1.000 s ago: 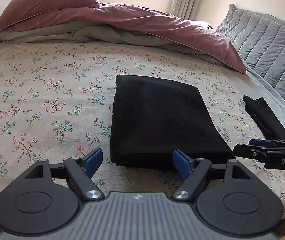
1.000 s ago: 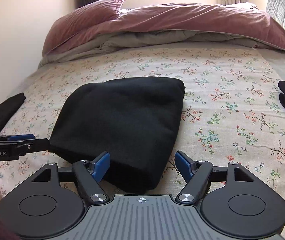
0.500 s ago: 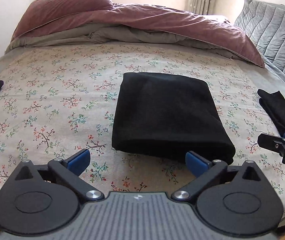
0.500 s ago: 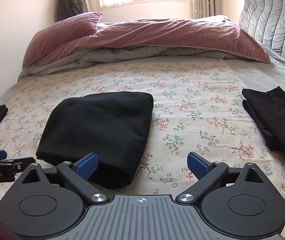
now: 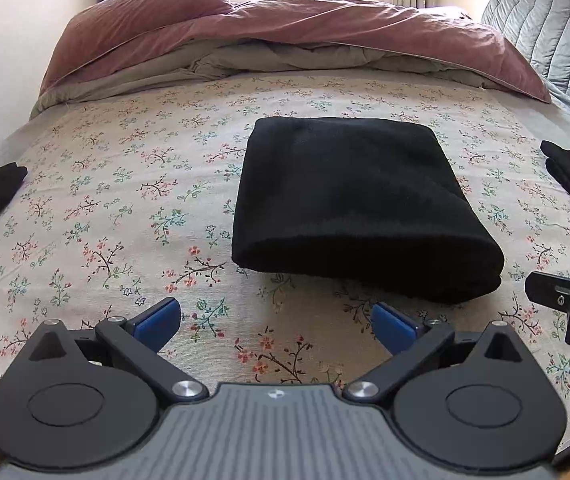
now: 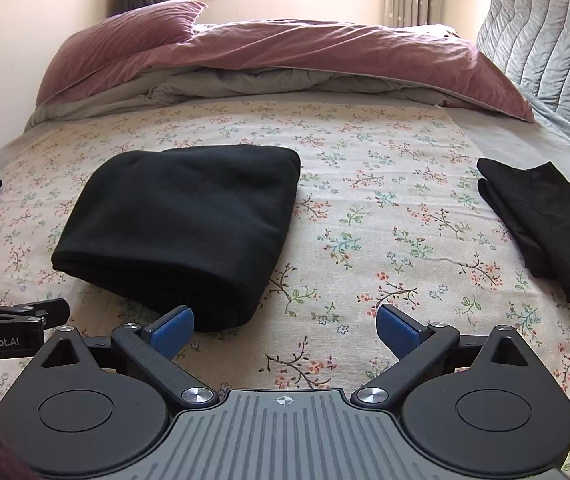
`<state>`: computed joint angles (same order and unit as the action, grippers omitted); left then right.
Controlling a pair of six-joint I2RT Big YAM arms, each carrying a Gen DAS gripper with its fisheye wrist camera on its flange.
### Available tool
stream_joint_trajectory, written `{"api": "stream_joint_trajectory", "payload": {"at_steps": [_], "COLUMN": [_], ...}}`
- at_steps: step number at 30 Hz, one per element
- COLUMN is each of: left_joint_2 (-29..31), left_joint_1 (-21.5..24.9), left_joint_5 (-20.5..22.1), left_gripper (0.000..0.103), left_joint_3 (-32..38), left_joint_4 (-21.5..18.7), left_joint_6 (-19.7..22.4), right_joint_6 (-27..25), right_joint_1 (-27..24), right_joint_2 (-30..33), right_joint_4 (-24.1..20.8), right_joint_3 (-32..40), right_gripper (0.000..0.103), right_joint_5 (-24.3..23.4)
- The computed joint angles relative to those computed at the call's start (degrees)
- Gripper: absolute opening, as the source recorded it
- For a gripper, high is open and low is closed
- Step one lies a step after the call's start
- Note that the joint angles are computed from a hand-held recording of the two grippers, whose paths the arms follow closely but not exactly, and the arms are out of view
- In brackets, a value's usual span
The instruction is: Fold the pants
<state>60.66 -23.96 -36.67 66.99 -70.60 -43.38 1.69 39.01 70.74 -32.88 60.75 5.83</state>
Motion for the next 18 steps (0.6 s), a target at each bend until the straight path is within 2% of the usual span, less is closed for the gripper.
{"api": "stream_joint_trajectory", "payload": {"at_steps": [18], "left_joint_2": [0.29], "left_joint_1": [-0.78], "left_joint_5": [-1.48], "left_gripper": [0.103], "left_joint_3": [-0.64], "left_joint_4": [-0.74], "left_joint_6": [-0.05], "right_joint_6": [-1.97], "right_joint_1": [1.77], "right_joint_2": [-0.15], "right_joint_4": [1.99], "right_joint_3": [-1.0], "right_gripper": [0.099], "right_joint_5": [0.4]}}
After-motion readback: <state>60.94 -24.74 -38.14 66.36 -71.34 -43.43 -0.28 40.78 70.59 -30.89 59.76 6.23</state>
